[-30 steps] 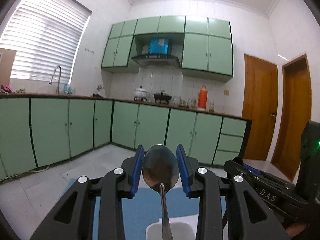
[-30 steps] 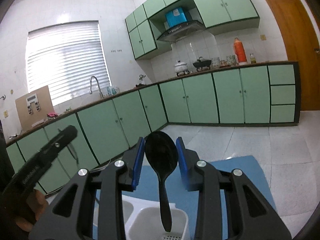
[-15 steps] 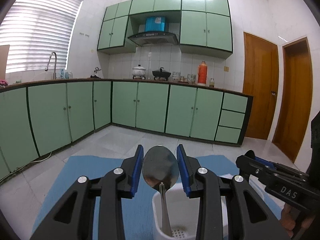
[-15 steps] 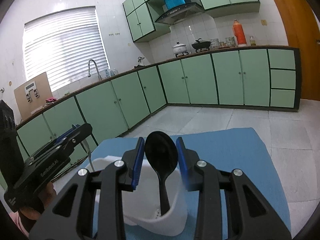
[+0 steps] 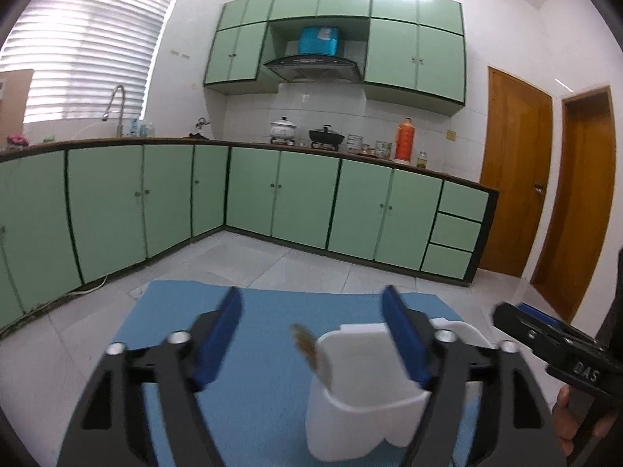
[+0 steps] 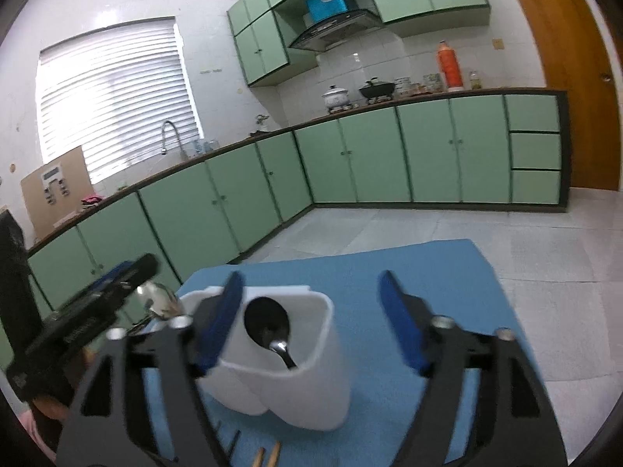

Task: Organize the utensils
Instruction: 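Lower both spoons into the white holder and open both tools, then grasp the silver fork with the left tool while the right tool grasps the small silver spoon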

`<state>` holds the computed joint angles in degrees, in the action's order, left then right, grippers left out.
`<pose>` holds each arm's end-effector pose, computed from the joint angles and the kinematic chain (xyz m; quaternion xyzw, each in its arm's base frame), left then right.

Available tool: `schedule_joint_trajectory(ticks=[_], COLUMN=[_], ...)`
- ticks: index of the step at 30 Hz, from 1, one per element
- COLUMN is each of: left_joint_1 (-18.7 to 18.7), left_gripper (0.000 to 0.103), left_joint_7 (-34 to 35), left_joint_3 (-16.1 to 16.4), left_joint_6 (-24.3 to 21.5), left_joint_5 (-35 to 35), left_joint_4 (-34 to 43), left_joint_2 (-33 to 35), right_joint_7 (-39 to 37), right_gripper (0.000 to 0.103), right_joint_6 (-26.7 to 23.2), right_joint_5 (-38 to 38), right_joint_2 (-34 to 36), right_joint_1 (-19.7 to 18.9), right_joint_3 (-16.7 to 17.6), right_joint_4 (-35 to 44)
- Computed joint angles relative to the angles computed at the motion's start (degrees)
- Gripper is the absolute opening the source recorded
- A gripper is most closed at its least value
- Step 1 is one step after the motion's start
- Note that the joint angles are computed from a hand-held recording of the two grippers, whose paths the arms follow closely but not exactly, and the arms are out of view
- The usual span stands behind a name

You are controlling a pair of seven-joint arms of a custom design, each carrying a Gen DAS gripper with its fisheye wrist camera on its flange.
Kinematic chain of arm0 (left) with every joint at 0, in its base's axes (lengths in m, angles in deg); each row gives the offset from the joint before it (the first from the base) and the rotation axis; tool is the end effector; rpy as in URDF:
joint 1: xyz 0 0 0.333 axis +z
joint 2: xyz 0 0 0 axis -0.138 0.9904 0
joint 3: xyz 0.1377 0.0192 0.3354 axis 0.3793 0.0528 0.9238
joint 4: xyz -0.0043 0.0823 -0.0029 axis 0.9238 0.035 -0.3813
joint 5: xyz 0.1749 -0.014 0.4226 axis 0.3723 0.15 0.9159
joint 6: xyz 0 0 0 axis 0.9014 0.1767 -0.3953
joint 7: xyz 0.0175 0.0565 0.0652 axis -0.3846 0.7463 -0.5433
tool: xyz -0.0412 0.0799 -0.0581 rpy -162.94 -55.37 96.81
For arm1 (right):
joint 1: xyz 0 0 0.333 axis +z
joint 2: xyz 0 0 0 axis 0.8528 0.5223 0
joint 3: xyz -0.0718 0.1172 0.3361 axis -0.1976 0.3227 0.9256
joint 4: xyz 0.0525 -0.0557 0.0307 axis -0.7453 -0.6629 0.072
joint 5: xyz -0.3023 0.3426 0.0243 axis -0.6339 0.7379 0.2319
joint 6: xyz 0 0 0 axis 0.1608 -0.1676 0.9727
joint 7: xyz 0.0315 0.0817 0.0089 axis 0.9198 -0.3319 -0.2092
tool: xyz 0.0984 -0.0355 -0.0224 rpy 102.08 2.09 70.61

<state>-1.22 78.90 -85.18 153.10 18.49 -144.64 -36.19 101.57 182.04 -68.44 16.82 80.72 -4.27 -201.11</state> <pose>0.4836 -0.0068 0.4819 -0.5748 0.5672 -0.4728 0.3527 0.4751 0.2172 0.4463 -0.6026 0.5628 -0.2668 0.4989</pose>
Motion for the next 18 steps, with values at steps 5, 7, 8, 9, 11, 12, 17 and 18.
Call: schedule_joint_trajectory(ticks=[5, 7, 8, 9, 11, 12, 17, 18], left_joint_1=[-1.1, -2.3, -2.8, -3.4, -5.4, -6.4, -14.0, -15.0], left_gripper=[0.097, 0.097, 0.097, 0.097, 0.097, 0.097, 0.097, 0.097], left_joint_7=[-6.3, -8.7, -9.5, -10.2, -10.8, -10.6, -7.5, -6.7], left_joint_3=[5.2, 8.1, 9.3, 10.7, 13.6, 14.7, 22.2, 23.1], left_joint_6=[-2.6, -4.5, -5.5, -7.4, -10.5, -12.1, -24.7, -26.4], left_joint_5=[6.3, 10.5, 12.3, 14.2, 17.2, 17.9, 18.6, 17.9], left_joint_4=[-4.8, -6.4, -7.3, -8.4, -9.9, -10.6, -13.8, -14.4], left_joint_2=[-6.5, -8.9, -10.2, -11.9, -14.3, -15.3, -21.0, -21.8], right_joint_7=[-6.2, -9.9, -11.2, -12.3, -13.6, -14.7, -26.7, -28.8], right_gripper=[0.096, 0.098, 0.098, 0.098, 0.098, 0.098, 0.098, 0.098], right_joint_6=[-0.3, -1.1, -1.8, -2.7, -4.5, -5.2, -8.8, -9.2], right_joint_5=[8.3, 13.6, 15.7, 17.7, 20.6, 22.4, 38.6, 41.3], right_joint_2=[-4.6, -6.3, -7.3, -8.3, -9.8, -10.3, -12.4, -12.6], right_joint_1=[-0.3, -0.7, -0.6, -0.6, -0.6, -1.0, -5.8, -6.1], right_joint_3=[3.0, 4.8, 5.5, 6.1, 7.1, 8.1, 17.6, 18.8], right_joint_4=[-4.8, -6.4, -7.3, -8.1, -9.5, -9.8, -10.4, -10.5])
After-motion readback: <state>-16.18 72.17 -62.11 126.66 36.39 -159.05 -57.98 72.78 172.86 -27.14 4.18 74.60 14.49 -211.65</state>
